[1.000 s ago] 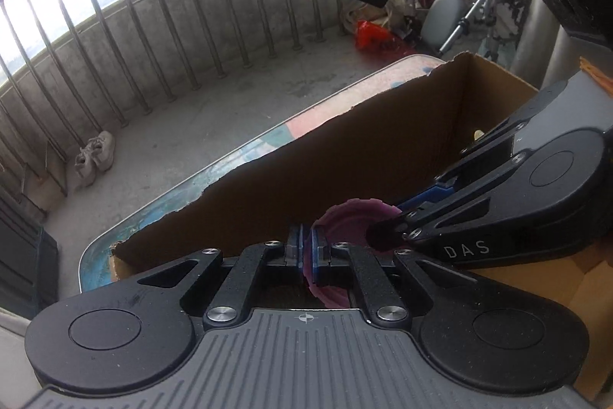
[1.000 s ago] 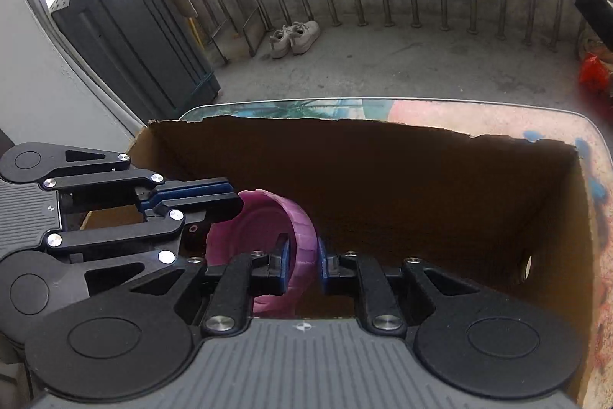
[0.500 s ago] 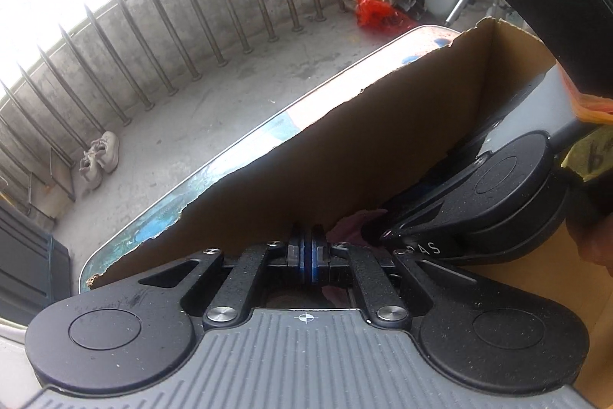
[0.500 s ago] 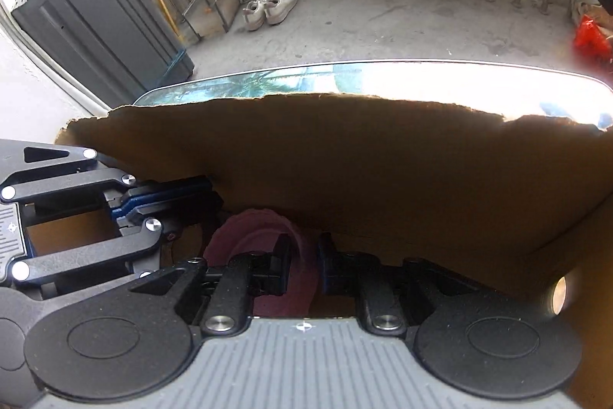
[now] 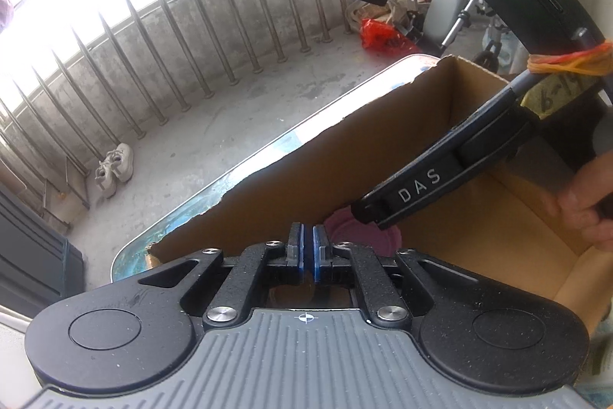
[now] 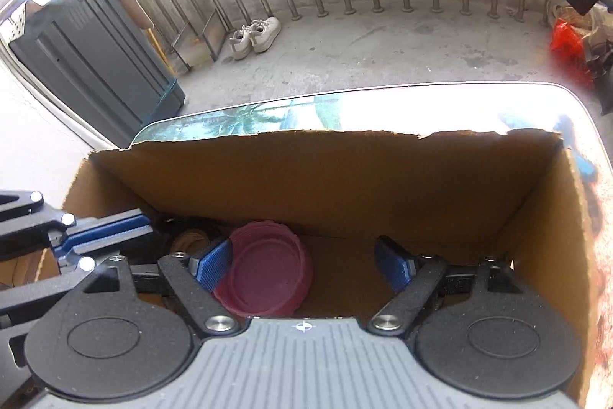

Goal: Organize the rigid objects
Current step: 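Carry the pink roll into the box with both tools and open them, then move both tools to the white pill bottle and close on its sides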

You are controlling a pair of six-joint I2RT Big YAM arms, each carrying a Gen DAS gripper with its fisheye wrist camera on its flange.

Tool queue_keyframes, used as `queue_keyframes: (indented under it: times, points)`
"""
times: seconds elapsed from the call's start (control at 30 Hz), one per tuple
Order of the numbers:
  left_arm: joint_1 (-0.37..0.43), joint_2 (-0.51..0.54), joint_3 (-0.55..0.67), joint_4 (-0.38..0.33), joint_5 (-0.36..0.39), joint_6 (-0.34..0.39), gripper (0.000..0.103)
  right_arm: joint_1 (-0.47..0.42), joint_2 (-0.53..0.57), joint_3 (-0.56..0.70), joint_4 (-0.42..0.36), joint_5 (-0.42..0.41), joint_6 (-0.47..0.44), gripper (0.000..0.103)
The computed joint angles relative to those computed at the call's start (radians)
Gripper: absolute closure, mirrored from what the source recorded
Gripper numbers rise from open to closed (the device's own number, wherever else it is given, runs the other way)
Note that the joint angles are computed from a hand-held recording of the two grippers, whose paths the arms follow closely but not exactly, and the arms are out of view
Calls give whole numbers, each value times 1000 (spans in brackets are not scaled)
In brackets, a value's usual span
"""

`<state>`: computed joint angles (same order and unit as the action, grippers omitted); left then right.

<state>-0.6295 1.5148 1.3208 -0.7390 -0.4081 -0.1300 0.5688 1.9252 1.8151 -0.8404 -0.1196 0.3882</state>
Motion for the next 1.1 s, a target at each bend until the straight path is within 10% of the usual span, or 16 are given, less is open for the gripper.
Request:
queue_keyframes:
  times: [0.27,0.33,0.47,0.63,0.87,1.1]
  points:
    - [-163,-203,-124,56,-15,-105,95,-11,-243,-212,113,17,5,20]
    - [-219,-249,-170,91,-31,-138,87,-18,-323,-281,140,13,36,20]
    - [-390,-329,-320,254,-206,-207,31,-30,-512,-483,258,12,125,15]
    - [-525,-316,-454,443,-270,-251,31,-33,-750,-756,424,-8,159,14]
    - [-499,-152,-374,452,-139,-115,22,5,-865,-882,330,-145,45,2]
    - [-455,-67,-340,459,-142,-241,15,76,-830,-915,345,-21,19,2]
